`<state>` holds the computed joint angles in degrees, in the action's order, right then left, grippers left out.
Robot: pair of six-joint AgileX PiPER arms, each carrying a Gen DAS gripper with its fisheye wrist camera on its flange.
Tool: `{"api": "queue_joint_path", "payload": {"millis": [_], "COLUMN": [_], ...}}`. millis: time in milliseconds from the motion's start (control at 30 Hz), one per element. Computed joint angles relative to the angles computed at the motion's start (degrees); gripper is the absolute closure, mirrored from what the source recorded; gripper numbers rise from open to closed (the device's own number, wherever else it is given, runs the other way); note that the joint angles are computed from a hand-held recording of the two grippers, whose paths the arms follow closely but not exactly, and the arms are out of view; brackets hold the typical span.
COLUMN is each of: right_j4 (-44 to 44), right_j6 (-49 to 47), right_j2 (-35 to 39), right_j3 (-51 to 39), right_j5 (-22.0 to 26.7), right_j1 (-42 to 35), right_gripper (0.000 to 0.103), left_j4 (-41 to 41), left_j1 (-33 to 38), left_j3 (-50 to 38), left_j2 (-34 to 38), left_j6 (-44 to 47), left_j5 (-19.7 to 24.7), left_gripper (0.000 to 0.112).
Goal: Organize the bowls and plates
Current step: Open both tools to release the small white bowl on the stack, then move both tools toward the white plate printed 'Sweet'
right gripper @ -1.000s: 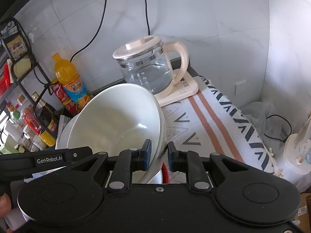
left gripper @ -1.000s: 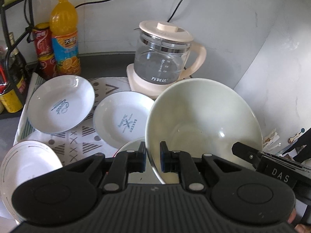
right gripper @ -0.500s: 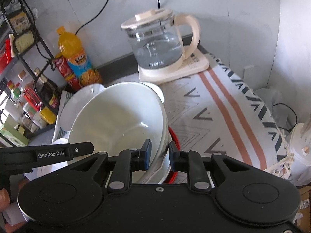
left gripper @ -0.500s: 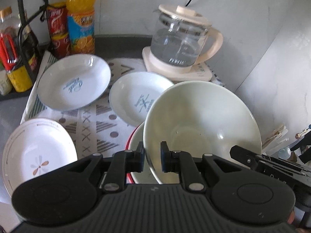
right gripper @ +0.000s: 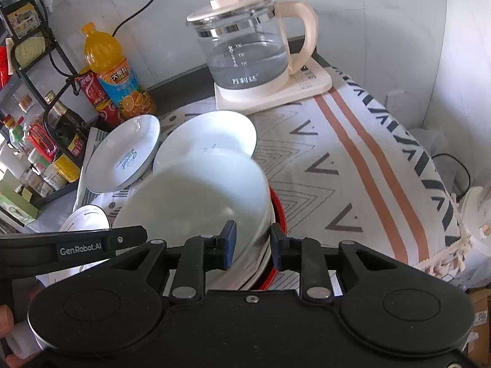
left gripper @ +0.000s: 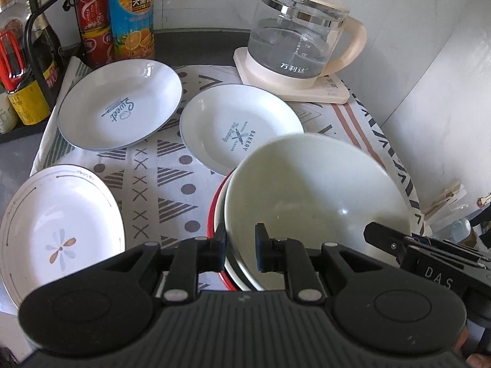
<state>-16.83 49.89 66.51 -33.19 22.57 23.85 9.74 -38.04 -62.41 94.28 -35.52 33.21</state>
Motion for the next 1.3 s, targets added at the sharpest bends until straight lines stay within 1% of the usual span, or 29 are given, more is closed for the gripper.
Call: {"api": "queue_joint_path", "payload": {"millis": [33, 67, 100, 133, 167, 200, 267, 300, 333, 367, 400, 467, 500, 567, 667, 700, 767, 833, 900, 1067, 1167, 1233, 1300], "right_j4": [0.2, 0.6, 0.1, -2.6, -5.7, -8.0, -9.1, -9.1, -9.9, -11.1, -14.0, -21.5, -23.7, -27.4, -28.6, -29.2, -30.9, -32.3, -33.7, -33.4, -35.5, -34.8, -30.8], "right_j6": [-0.6, -1.3, -1.1, 1.4, 4.5, 6.7, 8.4, 8.9, 10.3, 12.0, 15.4, 24.2, 26.8, 31.2, 32.9, 33.6, 35.6, 37.6, 39.3, 39.1, 40.3, 39.6, 35.8], "right_j2": [-0.2, -0.6, -0.8, -1.2, -1.6, -1.9, -2.8, -3.1, -3.5, -3.8, -4.1, -4.8, -4.9, -4.5, -4.1, -4.4, -4.9, -4.3, -3.7, -0.9, 0.8, 1.6, 2.0], "right_j3": [-0.2, -0.3, -0.5, -0.6, -0.5, -0.4, 0.1, 0.2, 0.5, 0.7, 1.0, 1.6, 1.6, 1.1, -0.3, -0.3, -0.5, -1.7, -2.6, -6.1, -7.8, -8.8, -9.8], "right_j5": [0.1, 0.2, 0.3, 0.7, 1.0, 1.2, 0.7, 0.5, 0.3, 0.2, 0.4, 1.8, 2.5, 5.0, 8.3, 8.3, 8.5, 10.2, 11.2, 12.2, 13.1, 12.0, 9.1], "right_j1": [0.1, 0.2, 0.2, 1.0, 1.8, 2.3, 2.5, 2.5, 2.7, 3.0, 3.9, 6.5, 7.4, 9.7, 12.7, 13.4, 15.1, 17.3, 19.3, 22.6, 24.8, 24.9, 23.7], "right_gripper": [0.074, 0.067, 0.054, 0.046, 0.035, 0.027, 0.020, 0.017, 0.014, 0.007, 0.001, 0.000, 0.000, 0.000, 0.000, 0.000, 0.000, 0.000, 0.000, 0.000, 0.000, 0.000, 0.000], "left_j4": [0.9, 1.7, 1.8, 1.2, 0.7, 0.8, 1.6, 2.4, 3.2, 3.8, 4.3, 4.4, 4.5, 4.9, 5.3, 4.6, 4.5, 6.8, 6.5, 3.9, 2.8, 2.1, 0.8], "left_j1": [-0.3, -0.4, -0.3, 0.1, 0.4, 0.5, 0.4, 0.4, 0.5, 0.7, 1.1, 2.1, 2.7, 3.7, 5.3, 6.0, 7.4, 7.9, 9.1, 13.4, 15.7, 17.1, 18.8], "left_j3": [-0.3, -0.9, -1.0, -0.7, -0.4, -0.5, -0.7, -0.5, -0.1, 0.2, 0.7, 1.9, 2.6, 4.1, 6.1, 6.4, 7.6, 8.8, 9.9, 12.5, 13.8, 14.3, 14.6], "left_j2": [0.1, 0.4, 0.3, -0.1, -0.6, -0.9, -1.6, -2.2, -2.8, -3.5, -4.3, -5.9, -6.9, -8.8, -11.8, -12.6, -14.7, -16.5, -18.3, -22.7, -24.9, -25.9, -26.7], "left_j6": [-0.3, -1.0, -1.3, -0.7, -0.2, -0.1, -0.7, -1.4, -2.1, -2.7, -3.3, -3.6, -3.8, -4.1, -5.0, -4.6, -5.0, -7.0, -6.2, -3.0, -1.3, -0.4, 1.2], "left_j5": [0.4, 1.2, 1.2, 0.3, -0.4, -0.2, 0.5, 0.7, 0.9, 1.3, 1.4, 1.2, 1.2, 1.2, 1.9, 2.5, 3.1, 3.8, 4.5, 5.8, 6.3, 6.9, 7.2], "left_gripper": [0.095, 0.093, 0.092, 0.089, 0.082, 0.077, 0.058, 0.053, 0.046, 0.041, 0.040, 0.036, 0.035, 0.030, 0.027, 0.026, 0.019, 0.018, 0.017, 0.017, 0.017, 0.017, 0.017]}}
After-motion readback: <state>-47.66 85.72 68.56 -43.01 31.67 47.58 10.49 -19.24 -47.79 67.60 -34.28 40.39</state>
